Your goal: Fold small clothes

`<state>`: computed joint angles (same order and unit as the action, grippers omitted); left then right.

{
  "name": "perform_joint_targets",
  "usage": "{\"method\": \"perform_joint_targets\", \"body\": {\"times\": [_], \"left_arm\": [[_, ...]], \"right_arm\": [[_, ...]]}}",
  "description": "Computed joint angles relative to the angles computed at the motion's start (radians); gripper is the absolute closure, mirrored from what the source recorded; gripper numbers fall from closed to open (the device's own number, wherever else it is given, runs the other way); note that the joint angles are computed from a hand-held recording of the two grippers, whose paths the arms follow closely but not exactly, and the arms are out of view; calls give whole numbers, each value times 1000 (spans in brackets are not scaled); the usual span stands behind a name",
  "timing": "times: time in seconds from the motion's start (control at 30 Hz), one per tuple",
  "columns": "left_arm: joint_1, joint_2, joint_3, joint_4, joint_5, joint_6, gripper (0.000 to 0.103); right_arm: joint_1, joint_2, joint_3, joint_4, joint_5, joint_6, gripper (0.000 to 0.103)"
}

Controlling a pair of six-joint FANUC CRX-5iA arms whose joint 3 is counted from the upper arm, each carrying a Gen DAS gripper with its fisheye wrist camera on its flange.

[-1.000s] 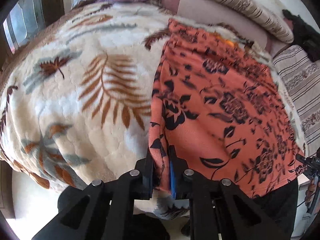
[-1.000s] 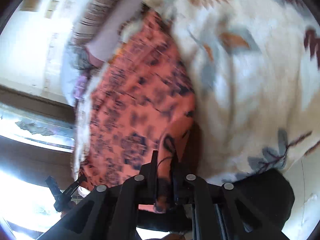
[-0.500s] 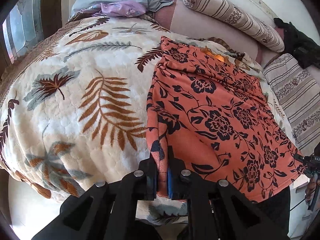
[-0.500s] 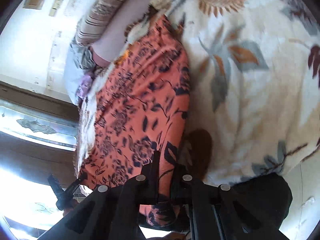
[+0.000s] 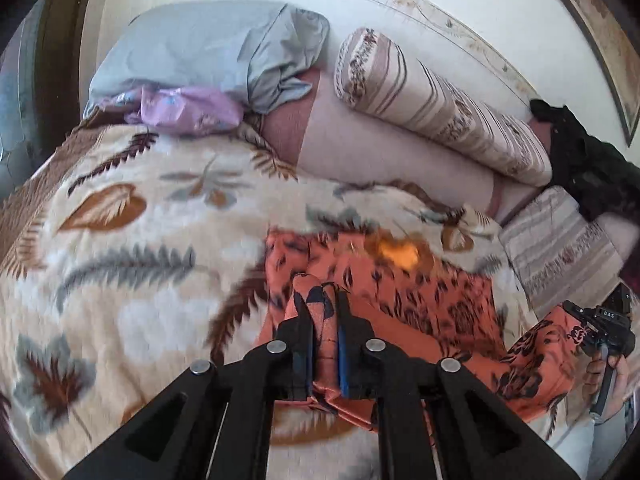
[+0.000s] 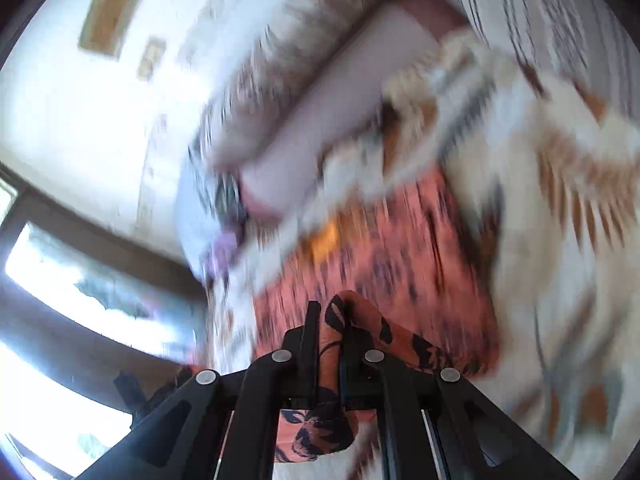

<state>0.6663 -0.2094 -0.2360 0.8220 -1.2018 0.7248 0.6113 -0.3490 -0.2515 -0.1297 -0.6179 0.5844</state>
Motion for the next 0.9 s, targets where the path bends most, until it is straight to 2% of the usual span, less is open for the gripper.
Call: {"method": "perform_joint_targets", "body": {"times": [0.03, 0.07, 0.1, 0.13, 0.17, 0.2, 0.23, 0.27, 0.33, 0.4, 0.43, 0.47, 0.53, 0.57, 0.6, 0.63, 0.67, 0.7, 0.73, 0.77, 0.8, 0.9], "left_arm": [[-65, 56, 39, -35, 80, 47, 68], [-114, 110, 75, -88, 146, 111, 24], [-159, 151, 94, -162, 217, 176, 0], [-199, 205, 131, -260, 257, 255, 1], [-219, 248, 179, -372, 245, 336, 2], [-221, 274, 203, -433, 223, 365, 8], [-200, 271, 194, -440, 206, 356, 15], [-171, 242, 153, -396, 215, 323, 16], [-86, 138, 3, -203, 258, 146, 15], [-9, 51, -96, -92, 236, 21, 14], [16, 32, -122, -65, 202, -27, 13], [25, 27, -135, -66, 177, -44, 10], [-8, 42, -133, -132, 167, -1, 7], [-46, 62, -115, -193, 168, 52, 7], [-81, 94, -92, -247, 158, 93, 7], [-126, 135, -43, -349, 136, 166, 8], [-161, 141, -26, -411, 160, 204, 12], [-179, 138, -7, -421, 147, 190, 55], [-191, 155, 22, -393, 83, 177, 84], [-200, 149, 59, -417, 52, 217, 86], [-198, 118, 58, -395, 66, 213, 87], [-123, 32, 43, -255, 0, 146, 87]], "right_arm": [[-34, 44, 21, -11, 32, 2, 94], [-80, 108, 65, -65, 29, 47, 81], [-117, 193, 116, -97, -8, 80, 35], [-132, 252, 140, -97, -45, 60, 11], [-126, 290, 138, -48, -76, -12, 2], [-122, 306, 130, -39, -95, -32, 3], [-119, 295, 104, -56, -82, -25, 4], [-91, 249, 36, -21, -29, -71, 4], [-28, 168, -60, 101, 0, -136, 4], [53, 76, -161, 256, -11, -249, 4], [73, 68, -168, 272, -32, -252, 4], [90, 66, -170, 270, -55, -246, 4], [92, 91, -143, 214, -82, -184, 4], [88, 136, -104, 167, -94, -112, 6], [96, 184, -63, 173, -141, -70, 11], [116, 226, -30, 219, -195, -81, 14], [125, 259, 9, 226, -252, -69, 25], [124, 289, 63, 213, -312, -32, 64], [114, 296, 96, 174, -344, 7, 85], [118, 301, 126, 176, -376, 16, 85], [142, 293, 142, 225, -400, 8, 86], [196, 211, 146, 314, -414, -56, 87]]}}
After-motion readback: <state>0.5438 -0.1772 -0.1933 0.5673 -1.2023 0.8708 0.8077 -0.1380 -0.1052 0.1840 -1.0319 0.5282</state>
